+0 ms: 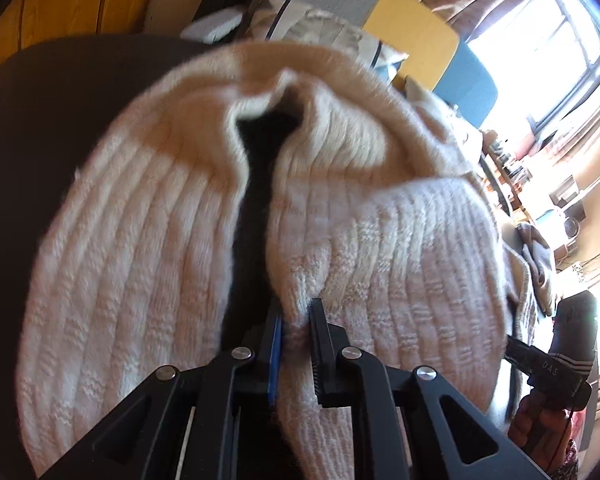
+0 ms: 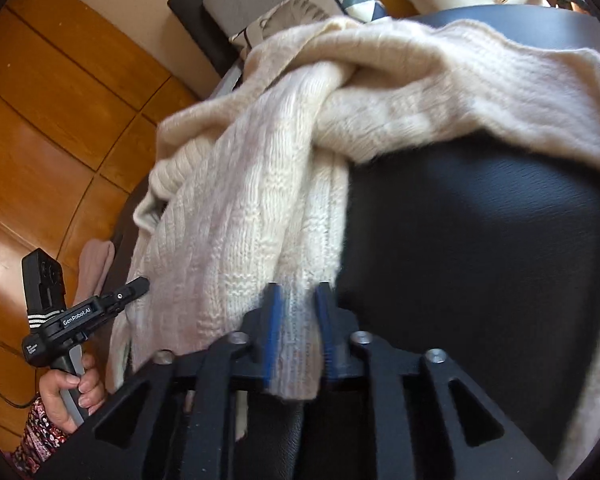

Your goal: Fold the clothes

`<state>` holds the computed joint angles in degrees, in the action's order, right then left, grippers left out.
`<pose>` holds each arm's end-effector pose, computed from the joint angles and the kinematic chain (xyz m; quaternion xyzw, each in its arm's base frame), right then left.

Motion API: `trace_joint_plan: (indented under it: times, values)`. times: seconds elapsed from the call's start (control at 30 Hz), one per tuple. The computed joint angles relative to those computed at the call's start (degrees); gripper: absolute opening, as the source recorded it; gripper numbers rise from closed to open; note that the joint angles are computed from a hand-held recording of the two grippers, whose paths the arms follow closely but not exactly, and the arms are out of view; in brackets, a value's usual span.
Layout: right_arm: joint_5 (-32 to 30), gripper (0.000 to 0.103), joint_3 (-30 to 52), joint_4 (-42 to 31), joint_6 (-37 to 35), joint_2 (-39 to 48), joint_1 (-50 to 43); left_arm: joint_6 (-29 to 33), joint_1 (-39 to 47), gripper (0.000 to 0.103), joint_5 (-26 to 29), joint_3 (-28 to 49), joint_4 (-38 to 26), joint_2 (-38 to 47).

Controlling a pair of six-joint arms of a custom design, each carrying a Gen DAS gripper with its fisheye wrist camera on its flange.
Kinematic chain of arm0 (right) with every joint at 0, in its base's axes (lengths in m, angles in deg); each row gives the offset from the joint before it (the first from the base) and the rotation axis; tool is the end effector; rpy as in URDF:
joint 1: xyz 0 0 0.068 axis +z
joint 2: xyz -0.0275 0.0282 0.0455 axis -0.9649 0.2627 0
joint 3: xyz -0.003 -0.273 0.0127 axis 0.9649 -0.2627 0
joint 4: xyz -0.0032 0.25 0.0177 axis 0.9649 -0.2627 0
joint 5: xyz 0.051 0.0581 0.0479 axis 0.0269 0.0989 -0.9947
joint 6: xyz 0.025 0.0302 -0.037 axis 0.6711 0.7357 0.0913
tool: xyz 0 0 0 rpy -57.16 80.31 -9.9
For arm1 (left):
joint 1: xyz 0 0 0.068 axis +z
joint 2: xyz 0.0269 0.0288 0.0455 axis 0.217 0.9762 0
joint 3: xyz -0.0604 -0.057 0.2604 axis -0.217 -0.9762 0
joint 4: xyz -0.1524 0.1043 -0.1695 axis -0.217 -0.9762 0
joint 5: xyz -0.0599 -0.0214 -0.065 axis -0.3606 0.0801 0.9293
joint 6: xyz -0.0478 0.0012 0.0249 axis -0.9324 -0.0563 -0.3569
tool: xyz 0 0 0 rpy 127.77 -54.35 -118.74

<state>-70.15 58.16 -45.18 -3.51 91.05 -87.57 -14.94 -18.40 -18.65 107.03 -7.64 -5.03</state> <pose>0.2781 -0.0383 0.1666 -0.0694 0.9179 0.3192 0.2252 0.2043 -0.1197 0.1851 -0.1701 0.9350 -0.1781 0.2552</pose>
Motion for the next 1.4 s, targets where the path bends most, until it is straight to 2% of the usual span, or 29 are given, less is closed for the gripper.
trace_joint_plan:
  times: [0.07, 0.2, 0.47, 0.53, 0.6, 0.67, 0.77, 0.83, 0.93, 1.07, 1.13, 1.2, 1.27, 1.37, 1.4]
  values:
    - [0.27, 0.033, -2.94, 5.12, 2.59, -1.76, 0.89, -1.26, -0.08, 0.017, -0.02, -1.9, 2.62, -1.3]
    - [-0.08, 0.039, -5.66, 8.87, 2.83, -3.64, 1.11, -2.2, -1.73, 0.023, -2.26, -1.62, 2.73, -1.12]
    - [0.1, 0.057, -6.85, 8.09, -1.67, -6.21, 1.09, -3.07, -9.84, 0.029, -9.79, -3.25, -1.88, -5.47]
    - [0.99, 0.066, -6.6, 7.65, -1.81, -6.51, 2.27, -2.46, -12.29, 0.031, -12.59, -3.21, -2.3, -5.01]
    - [2.19, 0.087, -6.28, 7.19, -2.05, -6.77, 4.45, -1.84, -14.49, 0.039, -15.06, -2.58, -2.8, -3.81]
    - [3.41, 0.096, -5.86, 6.7, -2.28, -6.95, 6.64, -0.95, -15.7, 0.048, -15.91, -0.91, -3.17, -1.53]
    - [8.5, 0.099, -4.92, 4.47, -5.45, -7.55, 10.23, 1.27, -16.76, 0.054, -17.1, 2.21, -4.41, 2.2]
    - [11.22, 0.099, -3.81, 2.44, -8.17, -7.49, 11.9, 1.95, -17.44, 0.055, -17.86, 2.25, -4.14, 2.56]
    - [7.93, 0.096, -3.08, 1.29, -8.64, -6.74, 9.4, 2.22, -17.82, 0.057, -17.71, 0.32, -1.8, 1.43]
    - [2.66, 0.078, -1.94, -0.55, -9.07, -5.7, 3.83, 1.78, -16.22, 0.059, -15.41, -2.74, 2.85, -0.23]
    - [1.91, 0.072, -1.07, -1.53, -9.36, -5.11, 2.45, 0.87, -15.54, 0.061, -14.61, -2.06, 5.02, 1.73]
    - [2.53, 0.067, 0.05, -1.83, -8.95, -4.15, 2.54, -0.18, -15.3, 0.066, -14.32, -1.48, 5.78, 2.78]
    - [3.79, 0.066, 0.36, -0.6, -7.09, -3.64, 4.01, -0.48, -14.89, 0.069, -14.32, 0.21, 5.4, 4.67]
    - [7.3, 0.066, -1.96, 4.14, -4.37, -4.91, 6.97, -0.33, -14.69, 0.071, -14.78, 3.0, 3.82, 7.42]
    - [8.71, 0.062, -3.14, 5.98, -3.78, -5.72, 7.8, 0.13, -14.86, 0.07, -15.22, 4.06, 2.71, 8.31]
